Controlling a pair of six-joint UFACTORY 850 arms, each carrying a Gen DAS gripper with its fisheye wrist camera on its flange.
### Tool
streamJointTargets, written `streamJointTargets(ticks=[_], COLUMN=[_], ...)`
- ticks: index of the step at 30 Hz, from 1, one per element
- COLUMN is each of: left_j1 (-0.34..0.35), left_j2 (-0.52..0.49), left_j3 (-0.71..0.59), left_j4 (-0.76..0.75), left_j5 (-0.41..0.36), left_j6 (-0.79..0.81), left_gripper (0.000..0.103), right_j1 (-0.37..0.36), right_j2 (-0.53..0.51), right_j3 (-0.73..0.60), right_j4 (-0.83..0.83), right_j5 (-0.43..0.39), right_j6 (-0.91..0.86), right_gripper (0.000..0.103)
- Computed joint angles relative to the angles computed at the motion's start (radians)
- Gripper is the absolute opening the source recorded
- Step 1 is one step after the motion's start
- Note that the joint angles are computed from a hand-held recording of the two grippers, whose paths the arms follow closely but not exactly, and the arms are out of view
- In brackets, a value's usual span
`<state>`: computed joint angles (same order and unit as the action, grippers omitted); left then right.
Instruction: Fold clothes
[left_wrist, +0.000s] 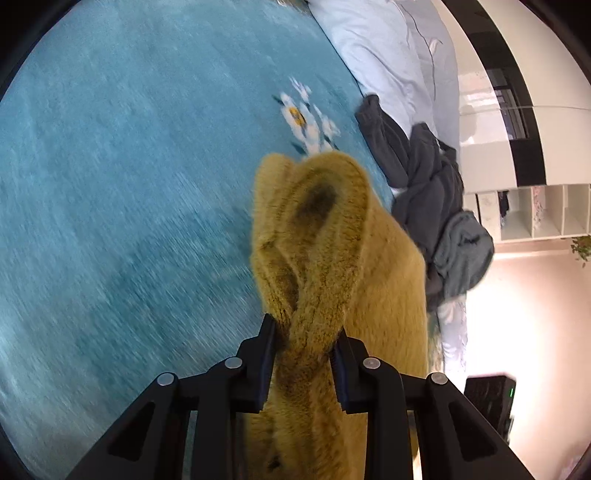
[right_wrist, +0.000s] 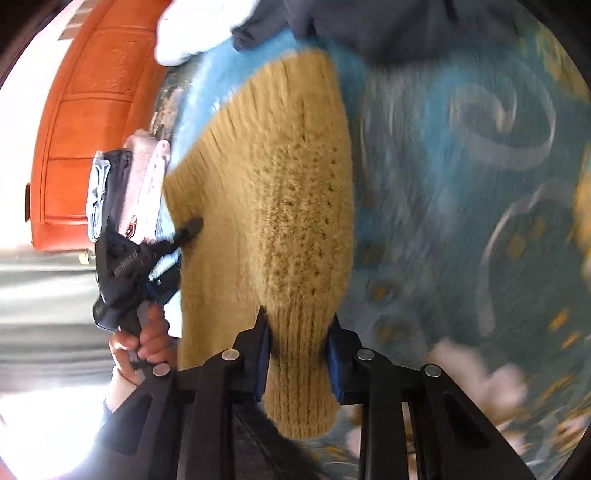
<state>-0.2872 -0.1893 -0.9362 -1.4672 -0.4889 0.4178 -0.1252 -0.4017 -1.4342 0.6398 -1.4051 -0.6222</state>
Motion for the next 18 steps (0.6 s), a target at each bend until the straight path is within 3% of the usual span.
streamJointTargets(ticks=[5,9,10,12,18], left_j1=[-0.028,-0.031,-0.032,-0.034,-0.009], left_j2=[-0.023,0.028,0.041,0.053,-0.007], left_j3=[-0.033,0.011,0.022,0.026,-0.026], left_j4=[0.018,-0.015,-0.024,-0.013,0.024], left_j5=[-0.05,-0.014,-0.004,0.032,0.071], left_j6=[0.023,0.018,0.018,0.002,-0.057], left_gripper=[0.029,0.031,0.034,0.062,0.074], right_j1=[0.006,0.031,0.034,0.03,0.023], right_j2=[-0.149,-0.196,-0.192,-0.181,-0.124], right_j3=[-0.254,-0.302,-0.296,-0.28,-0.218], right_j4=[-0.079,-0.146,-0.153,-0.138,-0.089], right_j5=[0.0,-0.015,-0.008,0.01,0.052], right_j6=[0.038,0.047,0.041,0.048,0.047], right_gripper=[0.027,0.029,0.031,0.035,0.054])
